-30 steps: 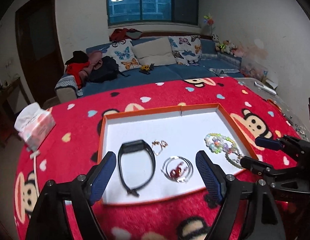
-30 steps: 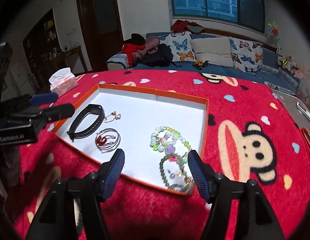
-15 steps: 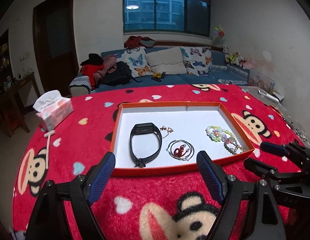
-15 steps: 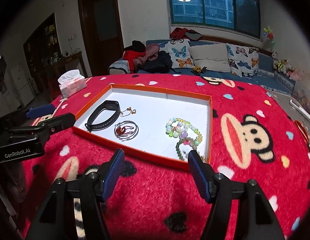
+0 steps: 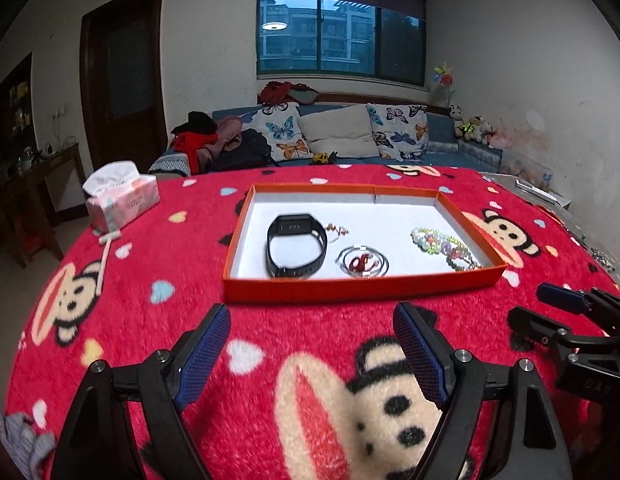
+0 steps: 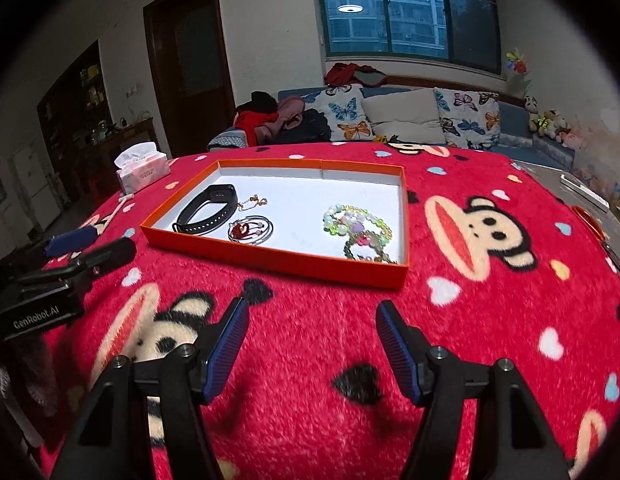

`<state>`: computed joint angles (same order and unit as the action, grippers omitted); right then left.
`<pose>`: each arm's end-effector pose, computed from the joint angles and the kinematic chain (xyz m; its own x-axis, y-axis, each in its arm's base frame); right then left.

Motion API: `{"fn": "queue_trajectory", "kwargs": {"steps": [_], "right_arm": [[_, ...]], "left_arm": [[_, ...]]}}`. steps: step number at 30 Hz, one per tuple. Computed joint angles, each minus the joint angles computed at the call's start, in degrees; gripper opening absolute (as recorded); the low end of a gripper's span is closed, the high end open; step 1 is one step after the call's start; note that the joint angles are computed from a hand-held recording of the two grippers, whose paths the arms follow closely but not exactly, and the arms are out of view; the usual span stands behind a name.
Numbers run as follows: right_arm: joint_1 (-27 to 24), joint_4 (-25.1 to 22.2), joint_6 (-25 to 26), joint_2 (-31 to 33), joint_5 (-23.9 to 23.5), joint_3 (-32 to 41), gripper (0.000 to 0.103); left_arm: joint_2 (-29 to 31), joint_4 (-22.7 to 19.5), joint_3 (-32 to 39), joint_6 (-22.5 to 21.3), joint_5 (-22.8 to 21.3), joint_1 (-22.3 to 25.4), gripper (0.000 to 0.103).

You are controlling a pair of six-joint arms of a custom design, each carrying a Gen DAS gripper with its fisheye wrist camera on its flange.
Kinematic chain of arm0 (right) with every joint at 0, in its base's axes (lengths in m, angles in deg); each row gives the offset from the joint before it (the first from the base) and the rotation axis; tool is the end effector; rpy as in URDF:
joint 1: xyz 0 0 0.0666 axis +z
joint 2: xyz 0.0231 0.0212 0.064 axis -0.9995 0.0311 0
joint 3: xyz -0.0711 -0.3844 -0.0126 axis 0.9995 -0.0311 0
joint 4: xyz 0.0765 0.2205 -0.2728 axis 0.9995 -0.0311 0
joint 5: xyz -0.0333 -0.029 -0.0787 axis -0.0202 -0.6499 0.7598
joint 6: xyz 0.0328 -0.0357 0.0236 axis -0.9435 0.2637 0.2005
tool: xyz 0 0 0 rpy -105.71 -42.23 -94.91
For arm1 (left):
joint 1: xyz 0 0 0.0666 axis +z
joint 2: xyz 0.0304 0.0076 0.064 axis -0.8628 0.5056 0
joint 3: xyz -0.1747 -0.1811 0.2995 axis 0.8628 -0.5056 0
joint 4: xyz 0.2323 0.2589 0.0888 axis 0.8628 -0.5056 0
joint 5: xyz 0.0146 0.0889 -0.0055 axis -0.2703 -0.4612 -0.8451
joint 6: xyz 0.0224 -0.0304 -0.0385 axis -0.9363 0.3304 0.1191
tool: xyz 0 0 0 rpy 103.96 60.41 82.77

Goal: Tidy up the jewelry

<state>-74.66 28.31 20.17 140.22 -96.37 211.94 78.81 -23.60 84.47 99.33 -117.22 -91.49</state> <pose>0.6984 0.1830 0.4458 -0.4879 -0.3227 -0.8111 -0.6454 0.7590 0.0862 0.5752 -0.3309 0.4727 -0.5428 -0.2272 -0.8086 -0.3673 0.9300 -0.0148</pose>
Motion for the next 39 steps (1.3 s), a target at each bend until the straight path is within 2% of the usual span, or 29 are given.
{"fn": "queue_trajectory", "kwargs": {"steps": [2,6,8,15,25,30,34,39], "right_arm": [[0.02,3.18,0.33,-2.23,0.49,-4.70,0.072],[0.30,4.91,1.24,-3.56,1.46,-7.57,0.072],[0.46,6.30,1.70,-4.32,1.91,-9.23,0.072],[0.68,6.30,2.00,-4.37,3.50,-9.57,0.072],[0.11,3.59,-1.25,-2.58,3.73,-6.30,0.072],[0.45,5.54,-0.06,-4.01,4.25,-8.97,0.072],[0.74,6.36,1.33,-4.67,4.56,-10.18,0.072],[0.86,6.46,2.13,-4.85,4.62,-10.41,0.072]], "left_arm": [[-0.72,1.48,-2.53,0.38,-0.24,-0.15,0.089],[-0.09,0.07,-2.33,1.31,0.12,-0.06,0.089],[-0.90,1.73,-4.00,1.17,0.43,0.01,0.089],[-2.28,3.46,-6.89,2.93,2.27,0.62,0.089],[-1.55,3.41,-5.62,0.89,0.82,-0.22,0.089],[-0.41,0.56,-3.36,2.35,0.29,-0.35,0.089],[0.64,-2.05,-1.51,3.97,2.10,0.08,0.089],[-0.23,-0.13,-3.27,3.02,1.20,-0.20,0.089]]}}
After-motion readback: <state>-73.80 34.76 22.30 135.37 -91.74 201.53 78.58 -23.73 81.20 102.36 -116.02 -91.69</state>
